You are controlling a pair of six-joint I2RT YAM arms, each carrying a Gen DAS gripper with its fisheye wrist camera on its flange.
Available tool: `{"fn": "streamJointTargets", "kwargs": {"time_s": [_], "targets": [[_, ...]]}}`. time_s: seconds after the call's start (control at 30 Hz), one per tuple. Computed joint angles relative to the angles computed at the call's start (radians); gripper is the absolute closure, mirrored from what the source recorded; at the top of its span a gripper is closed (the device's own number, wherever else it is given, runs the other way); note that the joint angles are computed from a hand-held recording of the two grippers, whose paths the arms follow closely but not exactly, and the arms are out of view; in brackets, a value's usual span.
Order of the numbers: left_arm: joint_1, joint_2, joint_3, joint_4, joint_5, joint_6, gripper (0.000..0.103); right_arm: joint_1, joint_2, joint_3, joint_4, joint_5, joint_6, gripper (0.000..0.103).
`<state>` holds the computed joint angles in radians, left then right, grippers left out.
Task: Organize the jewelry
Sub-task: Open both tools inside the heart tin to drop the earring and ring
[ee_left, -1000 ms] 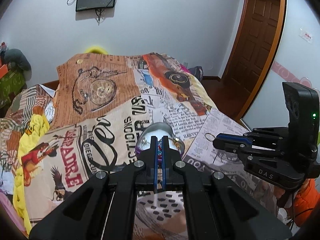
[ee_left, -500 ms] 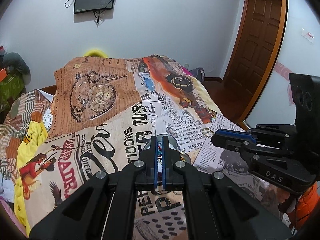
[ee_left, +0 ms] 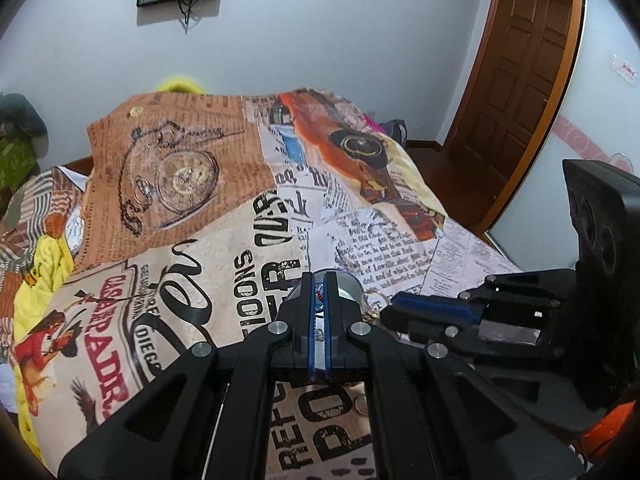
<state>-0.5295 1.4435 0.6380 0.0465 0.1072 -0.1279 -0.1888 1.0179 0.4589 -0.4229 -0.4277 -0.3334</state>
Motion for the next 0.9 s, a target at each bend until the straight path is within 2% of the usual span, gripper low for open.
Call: {"fn": "streamJointTargets", "kwargs": {"time_s": [0.27,0.57,0.8,0.9], "targets": [[0.012,0.146,0.050,0.032,0.029,0.003,0.102,0.051,0.097,-0.012,0.063,0.046,-0.007,0.096],[0.010,0.185,0.078,0.000,0.037,0.004,0.102,0.071,0.126,-0.014,0.078,0.059,-0.006,0.096],[0.019,0.136,0.072,-0.045,0.045,0.010,0.101,0.081,0.087,-0.015,0.064,0.081,-0.009,0.096],[0.019,0.097,0.067,-0.070,0.031,0.012,0.100,0.075,0.078,0.000,0.033,0.086,-0.007,0.085]]}}
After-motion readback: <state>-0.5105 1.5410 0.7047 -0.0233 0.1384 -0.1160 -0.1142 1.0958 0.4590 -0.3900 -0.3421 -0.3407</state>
